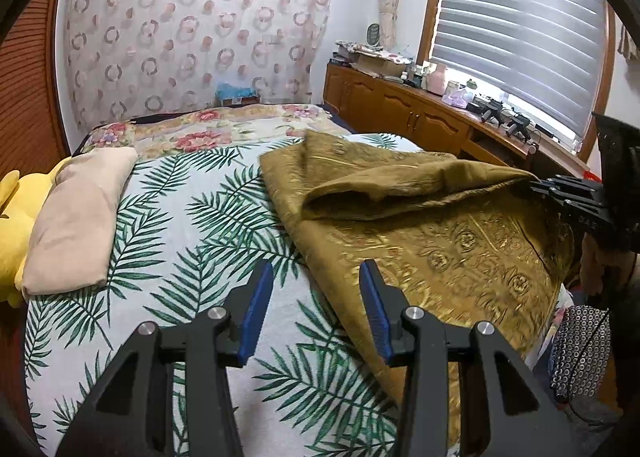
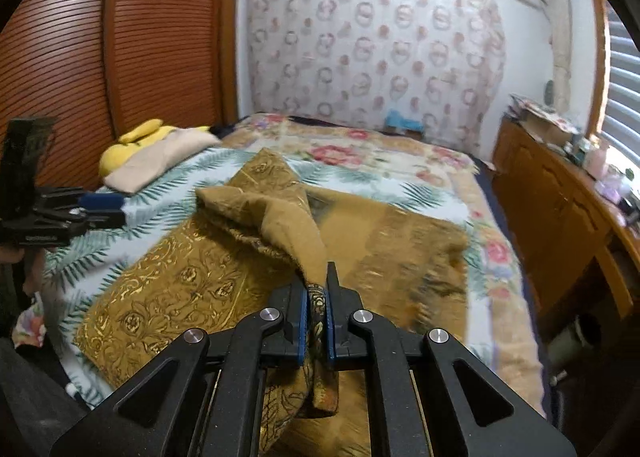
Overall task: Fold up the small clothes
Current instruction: 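Lay the shirt end down with the left tool while the right tool grasps the fold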
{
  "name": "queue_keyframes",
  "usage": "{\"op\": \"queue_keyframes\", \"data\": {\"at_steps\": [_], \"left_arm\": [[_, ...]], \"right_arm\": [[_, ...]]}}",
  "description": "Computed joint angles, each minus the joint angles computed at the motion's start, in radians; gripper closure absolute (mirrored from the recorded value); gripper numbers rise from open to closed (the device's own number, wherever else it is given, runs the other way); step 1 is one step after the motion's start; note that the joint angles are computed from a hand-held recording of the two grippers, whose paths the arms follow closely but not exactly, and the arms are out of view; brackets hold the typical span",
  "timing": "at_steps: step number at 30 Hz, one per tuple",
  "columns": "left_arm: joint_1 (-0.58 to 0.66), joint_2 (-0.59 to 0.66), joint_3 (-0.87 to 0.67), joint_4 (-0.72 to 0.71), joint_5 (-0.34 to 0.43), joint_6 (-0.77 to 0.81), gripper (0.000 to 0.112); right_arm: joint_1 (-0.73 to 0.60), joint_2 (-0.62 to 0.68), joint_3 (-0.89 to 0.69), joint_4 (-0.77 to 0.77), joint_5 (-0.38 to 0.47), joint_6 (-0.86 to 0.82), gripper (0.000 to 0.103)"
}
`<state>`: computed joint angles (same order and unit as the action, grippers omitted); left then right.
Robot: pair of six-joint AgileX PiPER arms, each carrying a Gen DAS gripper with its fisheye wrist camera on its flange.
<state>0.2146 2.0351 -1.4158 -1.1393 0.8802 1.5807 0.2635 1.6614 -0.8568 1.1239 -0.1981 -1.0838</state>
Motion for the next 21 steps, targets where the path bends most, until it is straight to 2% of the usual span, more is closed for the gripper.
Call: {"op": "queue_keyframes", "data": {"at_steps": [6,7,9,11,15,17,19,21], "left_arm": [[-0.011,-0.017,0.028,-0.024,0.000,0.025,0.069],[-0.013,-0.016,0.028,-0.022,-0.001,0.024,0.069],[-0.019,-0.013,0.030,-0.018,-0.007,0.024,0.069],[-0.026,-0.010,0.031,-0.008,-0.013,0.020,0.069],[-0.036,-0.005,0.035,0.003,-0.020,0.017,0.069],[-0.046,-0.009,0.043,0.006,-0.029,0.015,0.069],[-0.048,-0.009,0.044,0.007,-0.027,0.016,0.069],[-0.051,-0.011,0.050,0.003,-0.030,0.019,0.069]], "right_arm": [[-0.073,-0.062,0.093,0.010,-0.016,0.010,0.099],[-0.083,-0.055,0.100,0.040,-0.022,-0.013,0.099],[-0.116,-0.026,0.093,0.187,0.022,-0.150,0.099],[-0.121,0.009,0.088,0.298,0.014,-0.241,0.099],[-0.127,0.017,0.102,0.303,0.020,-0.238,0.090],[-0.127,0.000,0.115,0.291,0.019,-0.223,0.082],[-0.128,-0.019,0.122,0.352,0.017,-0.290,0.068],[-0.123,-0.040,0.127,0.387,0.011,-0.333,0.065]]}}
